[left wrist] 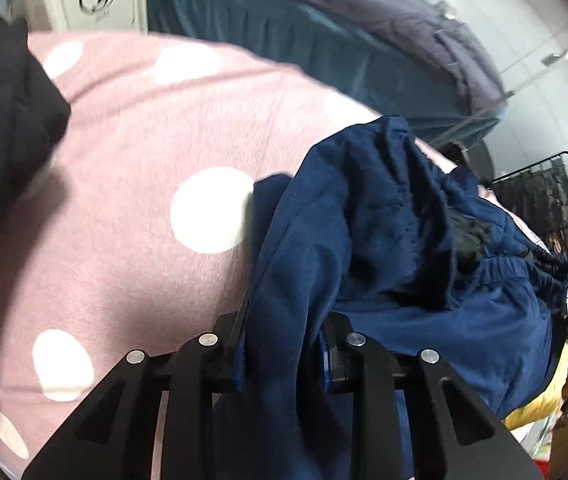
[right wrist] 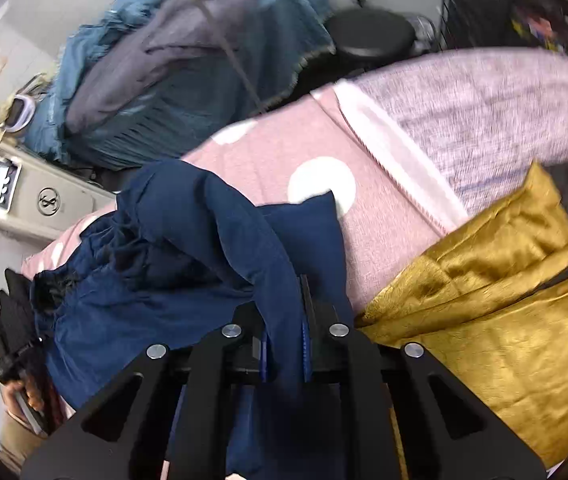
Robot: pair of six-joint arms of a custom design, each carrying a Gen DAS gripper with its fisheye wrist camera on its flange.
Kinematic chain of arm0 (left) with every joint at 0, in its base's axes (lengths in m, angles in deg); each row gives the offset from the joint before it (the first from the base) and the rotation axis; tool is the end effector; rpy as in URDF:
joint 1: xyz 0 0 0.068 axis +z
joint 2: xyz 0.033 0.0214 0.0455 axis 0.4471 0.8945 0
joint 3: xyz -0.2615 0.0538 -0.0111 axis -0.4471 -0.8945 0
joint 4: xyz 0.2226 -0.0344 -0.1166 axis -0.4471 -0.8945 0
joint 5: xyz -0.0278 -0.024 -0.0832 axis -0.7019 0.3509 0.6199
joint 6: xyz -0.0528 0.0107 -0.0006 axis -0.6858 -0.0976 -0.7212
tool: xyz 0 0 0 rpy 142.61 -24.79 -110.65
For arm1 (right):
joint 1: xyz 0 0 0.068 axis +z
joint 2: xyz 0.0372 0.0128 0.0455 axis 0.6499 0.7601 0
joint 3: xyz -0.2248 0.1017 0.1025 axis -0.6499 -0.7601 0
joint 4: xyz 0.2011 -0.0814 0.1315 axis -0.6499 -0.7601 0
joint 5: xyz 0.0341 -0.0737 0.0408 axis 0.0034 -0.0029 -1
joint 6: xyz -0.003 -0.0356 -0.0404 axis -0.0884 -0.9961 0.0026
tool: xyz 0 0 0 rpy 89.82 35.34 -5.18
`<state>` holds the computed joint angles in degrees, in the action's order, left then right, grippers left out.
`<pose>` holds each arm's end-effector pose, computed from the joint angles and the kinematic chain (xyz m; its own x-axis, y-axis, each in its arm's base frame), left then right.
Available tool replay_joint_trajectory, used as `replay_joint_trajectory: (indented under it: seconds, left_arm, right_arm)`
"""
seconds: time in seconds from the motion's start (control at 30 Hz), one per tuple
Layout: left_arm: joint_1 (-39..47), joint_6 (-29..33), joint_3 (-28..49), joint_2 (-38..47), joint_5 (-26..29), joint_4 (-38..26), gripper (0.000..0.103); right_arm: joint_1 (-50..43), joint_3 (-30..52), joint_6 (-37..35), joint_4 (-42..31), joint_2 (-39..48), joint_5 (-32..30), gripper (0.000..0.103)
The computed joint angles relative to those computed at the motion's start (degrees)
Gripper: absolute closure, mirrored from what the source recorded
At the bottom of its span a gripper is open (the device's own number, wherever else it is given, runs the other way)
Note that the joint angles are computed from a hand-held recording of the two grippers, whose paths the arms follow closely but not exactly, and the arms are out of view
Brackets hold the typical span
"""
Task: Fold large clothes
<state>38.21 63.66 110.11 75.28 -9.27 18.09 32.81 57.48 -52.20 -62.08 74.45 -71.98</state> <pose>0.2111 0.0347 0.2819 -0.8762 -0.4470 -0.1805 -0.3861 0.8749 -0.2922 0.3099 -0.0312 0.3291 -0.9685 0.1691 -0.1827 0.1086 0.9473 0.3013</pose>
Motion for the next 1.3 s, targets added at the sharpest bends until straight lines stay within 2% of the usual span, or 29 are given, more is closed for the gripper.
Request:
replay_joint_trajectory:
  seconds: [0.07, 0.17, 0.23, 0.3, 0.43, 0.57, 0.73, 0.8, 0.83, 1.0, 1.1, 1.17, 1.3]
  left_arm:
    - [-1.51, -2.41, -1.24, 1.52, -1.89, 1.52, 0.071]
    - [-1.77, -5.23, -3.39, 2.21, -3.21, 3.99, 0.052]
    - [-2.67, -5.88, -4.11, 2.81, -6.25, 4.66, 0.024]
    - [-1.00, -4.47, -5.66, 2.57, -6.43, 5.81, 0.017]
    - [3.87, -5.87, -8.53, 2.05, -0.93, 7.17, 0.010]
    - [2.58, -7.28, -9.20, 0.15, -2.53, 6.93, 0.009]
    - [-0.33, -7.67, -3.95, -2.61, -7.06, 1.16, 0.010]
    - [-1.27, -8.01, -1.45, -4.69, -8.89, -0.67, 0.011]
    - [-1.61, -8.18, -0.11, -6.81, -10.10, -1.85, 0.011]
    - [-2.38, -9.76, 4.24, -13.02, -12.43, -7.03, 0.008]
    - [-5.33, -12.90, 5.70, -15.03, -12.37, -9.75, 0.008]
    - [-8.17, -15.38, 5.74, -17.79, -12.58, -12.20, 0.008]
    - [-23.29, -27.50, 5.60, -21.86, -17.46, -16.07, 0.008]
  right_arm:
    - [0.66, -2.30, 2.40, 1.37, 0.30, 0.77, 0.091]
    - [1.99, -7.13, 4.24, 5.01, 0.11, 2.39, 0.090]
    - [3.19, -8.72, 3.54, 6.29, 0.28, 4.46, 0.089]
    - [3.93, -9.56, 2.69, 7.01, 0.33, 5.86, 0.088]
    - [4.18, -10.77, 2.60, 8.05, -0.29, 7.03, 0.086]
    - [5.25, -11.61, 3.29, 9.12, -0.70, 8.14, 0.081]
    - [7.99, -9.63, 4.53, 7.52, -2.23, 12.36, 0.071]
    - [8.36, -9.15, 5.10, 7.51, -5.05, 14.52, 0.046]
    - [8.33, -9.59, 5.20, 7.99, -7.11, 14.94, 0.041]
    - [8.45, -9.65, 3.59, 5.03, -13.54, 13.99, 0.040]
    - [9.33, -11.72, 2.34, 2.72, -18.14, 12.63, 0.028]
    - [11.19, -13.38, 2.03, 2.05, -21.28, 13.14, 0.028]
    - [18.51, -15.92, 3.81, 0.67, -26.82, 16.03, 0.028]
